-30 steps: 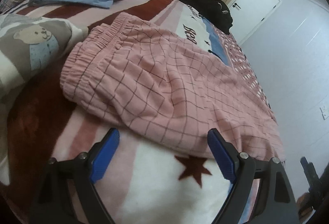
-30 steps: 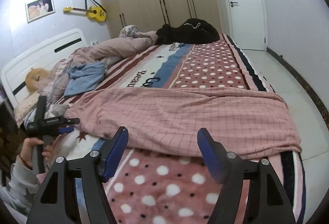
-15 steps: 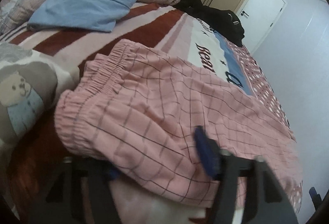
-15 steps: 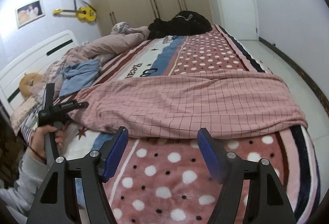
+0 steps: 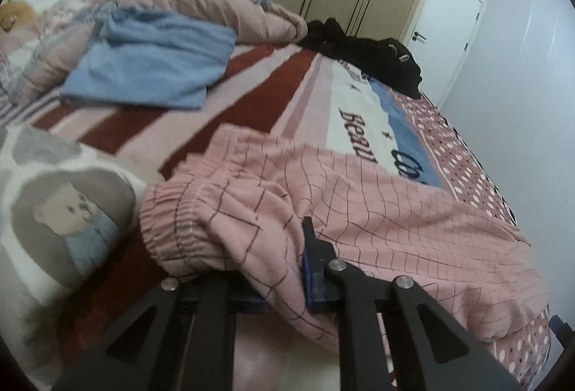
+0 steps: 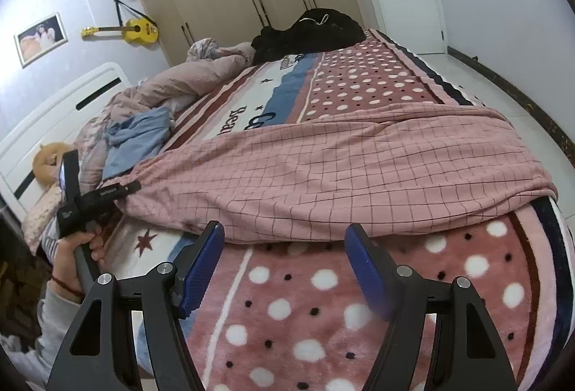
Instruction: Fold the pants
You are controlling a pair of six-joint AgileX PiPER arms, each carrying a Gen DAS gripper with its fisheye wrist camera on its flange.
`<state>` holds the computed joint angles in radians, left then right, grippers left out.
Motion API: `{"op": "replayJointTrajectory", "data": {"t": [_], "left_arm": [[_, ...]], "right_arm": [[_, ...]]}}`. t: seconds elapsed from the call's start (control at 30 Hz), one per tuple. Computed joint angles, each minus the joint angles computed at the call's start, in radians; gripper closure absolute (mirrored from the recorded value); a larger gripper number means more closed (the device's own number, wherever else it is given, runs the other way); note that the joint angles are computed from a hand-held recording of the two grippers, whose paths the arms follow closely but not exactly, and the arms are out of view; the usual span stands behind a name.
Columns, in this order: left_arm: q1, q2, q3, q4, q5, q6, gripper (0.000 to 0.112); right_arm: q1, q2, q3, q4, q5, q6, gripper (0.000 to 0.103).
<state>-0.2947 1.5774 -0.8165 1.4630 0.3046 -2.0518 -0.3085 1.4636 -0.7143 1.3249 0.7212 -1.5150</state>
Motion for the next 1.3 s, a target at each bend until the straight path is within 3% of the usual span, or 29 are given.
{"op": "replayJointTrajectory", "data": {"t": [0.1, 0.23, 0.57, 0.9, 1.07, 1.13, 1.17, 1.3], "left_arm": [[0.010, -0.044, 0.015, 0.015, 0.040, -0.005, 0.105], [0.069, -0.114, 0.052, 0.002, -0.023, 0.016, 0.105], [0.098, -0.245, 0.065, -0.127, 0.036, 0.174, 0.105], [0.328, -0.358, 0.065, -0.401, 0.069, 0.511, 0.106], [0.420, -0.378, 0.062, -0.414, 0.111, 0.526, 0.106], [0.452, -0.392, 0.062, -0.458, 0.093, 0.563, 0.106], [0.453, -0.397, 0.061, -0.477, 0.086, 0.584, 0.106], [0.297, -0.405, 0.032, -0.373, 0.178, 0.520, 0.106]], "right_arm": [[0.001, -0.012, 0.004, -0.001, 0.001, 0.002, 0.037], [-0.028, -0.032, 0.015, -0.004, 0.033, 0.000, 0.037], [-0.085, -0.083, 0.040, -0.022, 0.095, -0.003, 0.037], [-0.122, -0.111, 0.052, -0.045, 0.137, 0.007, 0.037], [-0.121, -0.130, 0.058, -0.041, 0.151, 0.013, 0.037], [-0.122, -0.138, 0.060, -0.039, 0.158, 0.013, 0.037], [-0.124, -0.138, 0.059, -0.039, 0.162, 0.013, 0.037], [-0.142, -0.139, 0.057, -0.033, 0.180, 0.009, 0.037]]}}
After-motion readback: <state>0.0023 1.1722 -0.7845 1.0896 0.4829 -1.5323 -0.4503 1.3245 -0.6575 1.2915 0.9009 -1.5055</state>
